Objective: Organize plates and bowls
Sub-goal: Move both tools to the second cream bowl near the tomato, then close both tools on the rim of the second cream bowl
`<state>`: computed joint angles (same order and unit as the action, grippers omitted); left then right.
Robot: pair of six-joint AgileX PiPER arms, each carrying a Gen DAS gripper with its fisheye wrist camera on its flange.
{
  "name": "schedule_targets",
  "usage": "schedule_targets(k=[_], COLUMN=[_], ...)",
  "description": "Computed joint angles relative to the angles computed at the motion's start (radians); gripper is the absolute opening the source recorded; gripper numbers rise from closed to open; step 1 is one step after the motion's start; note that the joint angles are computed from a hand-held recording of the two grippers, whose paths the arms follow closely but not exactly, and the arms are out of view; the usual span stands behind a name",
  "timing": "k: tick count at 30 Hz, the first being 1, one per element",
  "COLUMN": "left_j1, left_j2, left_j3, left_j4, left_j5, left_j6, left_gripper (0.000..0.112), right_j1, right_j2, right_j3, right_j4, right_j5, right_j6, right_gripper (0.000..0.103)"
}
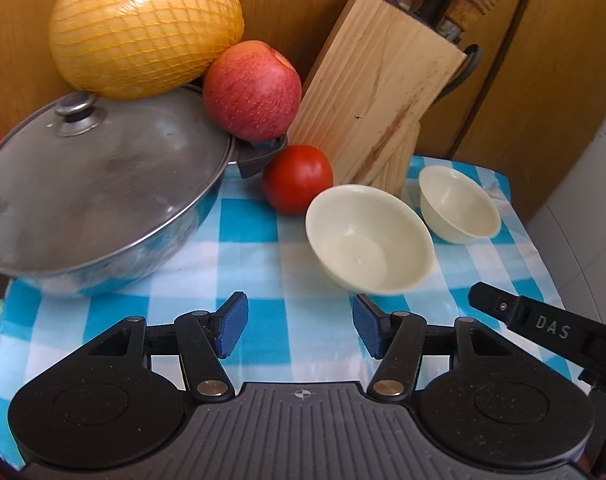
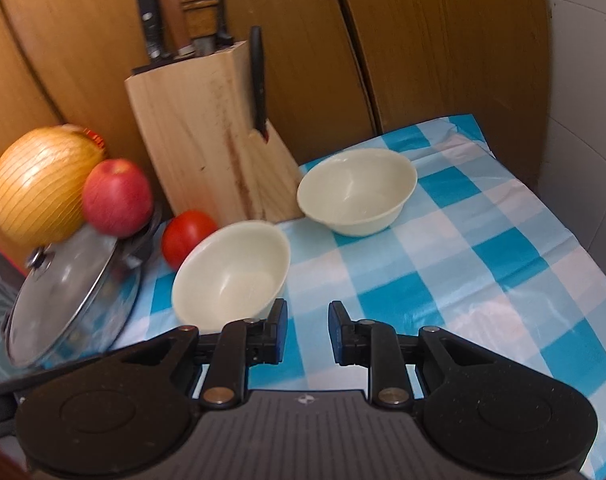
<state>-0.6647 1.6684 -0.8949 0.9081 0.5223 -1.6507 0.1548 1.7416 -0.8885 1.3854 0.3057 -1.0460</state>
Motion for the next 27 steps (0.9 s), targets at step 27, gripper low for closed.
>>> schedule_targets(k=[27], left_j1=[0.068], left_j2=[0.242], left_j3=[-0.198], left_j4=[-0.043], left_j5=[-0.012], left_j6=[0.153], left_gripper=[0.069], right_j1=[0.060], right_j2=[0.202], right_j3=[-0.192], right_j4=[-0.094], right_j5=[-0.004], right_j6=[0.142], right_gripper=[0.022])
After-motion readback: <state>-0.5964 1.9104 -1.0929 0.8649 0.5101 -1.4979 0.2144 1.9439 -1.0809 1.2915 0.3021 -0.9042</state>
